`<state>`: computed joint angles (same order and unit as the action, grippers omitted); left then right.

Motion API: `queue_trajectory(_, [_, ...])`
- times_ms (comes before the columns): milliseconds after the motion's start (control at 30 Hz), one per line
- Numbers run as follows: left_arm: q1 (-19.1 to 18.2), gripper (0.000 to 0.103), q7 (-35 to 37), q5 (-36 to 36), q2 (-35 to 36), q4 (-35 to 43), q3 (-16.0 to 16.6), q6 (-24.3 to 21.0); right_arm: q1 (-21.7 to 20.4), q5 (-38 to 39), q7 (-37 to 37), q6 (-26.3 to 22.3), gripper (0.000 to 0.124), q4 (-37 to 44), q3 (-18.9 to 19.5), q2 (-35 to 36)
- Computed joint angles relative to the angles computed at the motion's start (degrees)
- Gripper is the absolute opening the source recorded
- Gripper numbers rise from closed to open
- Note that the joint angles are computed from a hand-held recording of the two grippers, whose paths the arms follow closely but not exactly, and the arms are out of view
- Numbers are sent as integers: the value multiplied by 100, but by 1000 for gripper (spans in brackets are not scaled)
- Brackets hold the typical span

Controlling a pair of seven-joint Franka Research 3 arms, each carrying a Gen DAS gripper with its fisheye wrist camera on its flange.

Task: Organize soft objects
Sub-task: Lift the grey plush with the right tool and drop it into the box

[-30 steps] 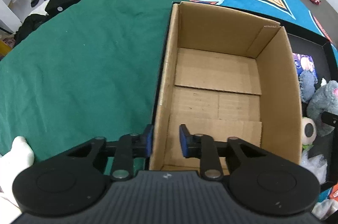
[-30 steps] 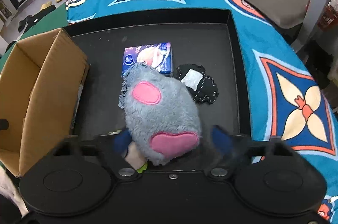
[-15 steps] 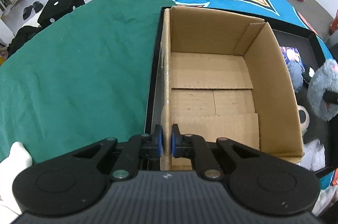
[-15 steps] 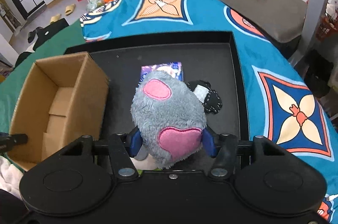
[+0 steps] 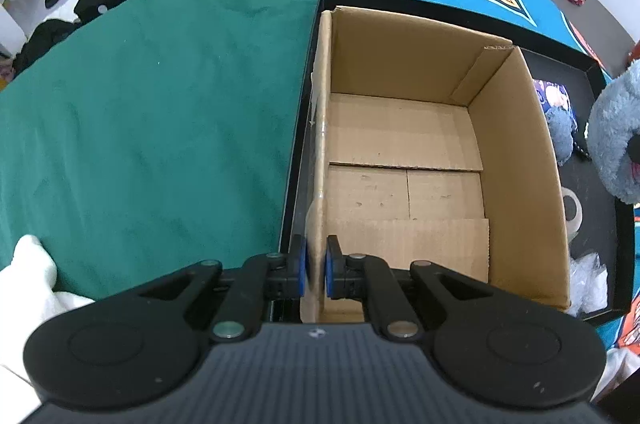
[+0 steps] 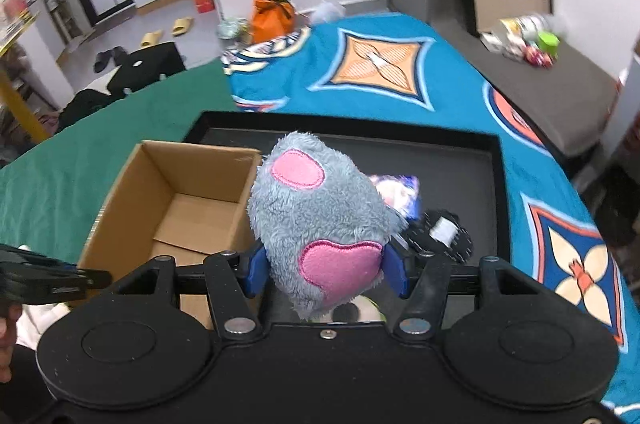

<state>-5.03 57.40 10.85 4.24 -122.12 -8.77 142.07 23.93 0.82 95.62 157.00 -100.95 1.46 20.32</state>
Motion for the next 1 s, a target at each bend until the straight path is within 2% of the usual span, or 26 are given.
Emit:
queue_trajectory(400, [107,9,143,-355,-27,-120,32,213,242,-5,-327,-96,56,569,134,301])
queue_trajectory(700, [199,10,504,-869,-55,-189,45,267,588,-340,-190,-345,58,1141,-57,775])
queue_trajectory(800, [206,10,581,-913,-34,-156,45,249,618,-385,-157,-314,62,1299,-63,897])
queue_trajectory(900, [215,10,617,-942,-23,-134,49,225,466,-104,-365,-383,85,1454,148,970])
queue_trajectory(1000, [221,10,681,-975,-29,-121,46,205,410,123,-476,-228,91,1359,219,891])
